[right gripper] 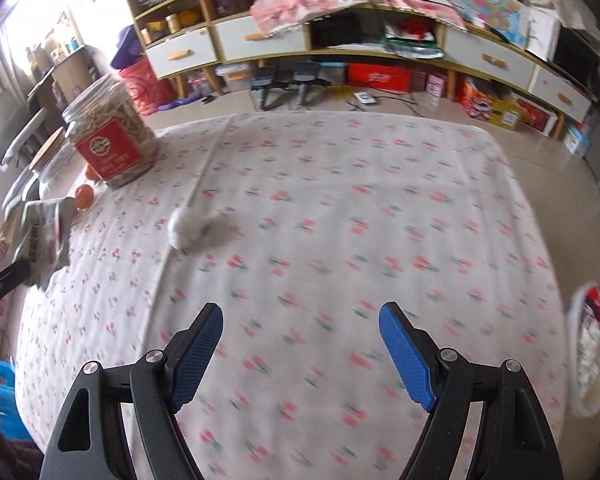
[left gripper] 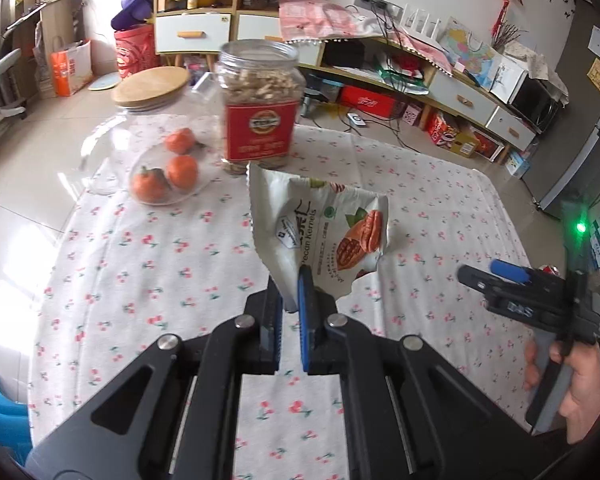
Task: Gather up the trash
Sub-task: 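Grasp the snack wrapper with the left gripper while the right grasps the white tissue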
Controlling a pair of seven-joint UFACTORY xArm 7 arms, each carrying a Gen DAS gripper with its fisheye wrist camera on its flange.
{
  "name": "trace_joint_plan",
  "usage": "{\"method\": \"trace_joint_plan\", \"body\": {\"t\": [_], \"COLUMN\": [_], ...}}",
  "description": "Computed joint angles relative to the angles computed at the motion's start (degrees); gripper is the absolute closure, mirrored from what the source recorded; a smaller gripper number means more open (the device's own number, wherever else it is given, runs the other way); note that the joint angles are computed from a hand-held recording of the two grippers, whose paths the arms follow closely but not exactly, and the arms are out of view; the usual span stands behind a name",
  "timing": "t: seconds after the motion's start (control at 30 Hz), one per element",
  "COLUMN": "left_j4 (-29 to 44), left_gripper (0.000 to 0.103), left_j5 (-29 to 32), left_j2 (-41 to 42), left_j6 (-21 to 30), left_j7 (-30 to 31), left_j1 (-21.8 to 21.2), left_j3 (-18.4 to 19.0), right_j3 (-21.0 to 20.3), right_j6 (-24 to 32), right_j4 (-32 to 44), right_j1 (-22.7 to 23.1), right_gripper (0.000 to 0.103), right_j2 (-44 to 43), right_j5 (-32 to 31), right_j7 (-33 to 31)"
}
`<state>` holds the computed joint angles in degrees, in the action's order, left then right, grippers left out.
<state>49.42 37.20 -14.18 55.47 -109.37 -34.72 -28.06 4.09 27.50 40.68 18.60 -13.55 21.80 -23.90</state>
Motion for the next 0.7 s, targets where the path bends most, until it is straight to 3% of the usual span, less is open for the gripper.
{"method": "trace_joint_plan", "body": {"t": [0.13,0.3,0.53,0.63,0.7], "left_j4": [-1.74,-3.61,-4.98,-5.69,-6.13], "left_gripper": [0.095,0.095,0.095,0.095,0.095], "left_j5": [-1.66,-3.60,-4.86,-5.71,-6.19], "left_j2": [-2.19,-3.80,-5.32,-5.53,-5.58], "left_j6": [1.49,-0.24,-1.06,-1.63,-2.68], "left_j7": [0.65,0.84,0.31,-0.15,-0.38], "left_j1": [-0.23,0.34,1.50,1.80,1.99], "left_j3": [-0.28,-0.06,-1.02,-1.19,-1.08], "right_j3": [1.47,4.49,7.12,8.06,8.66], "right_j6": [-3.98,-9.43,-14.14,-15.29,-14.69], "right_j4": [2.77,4.87,6.34,6.45,6.90], "right_j1": [3.14,4.30,3.78,3.05,2.51], "right_gripper": [0.021,0.021,0.025,0.034,0.054], "right_j2": [5.98,11.16,16.28,16.61,16.55], "right_j5": [5.53,7.10,1.18,2.40,4.71], "right_j7": [-2.13,-3.05,1.89,-0.08,-3.02]}}
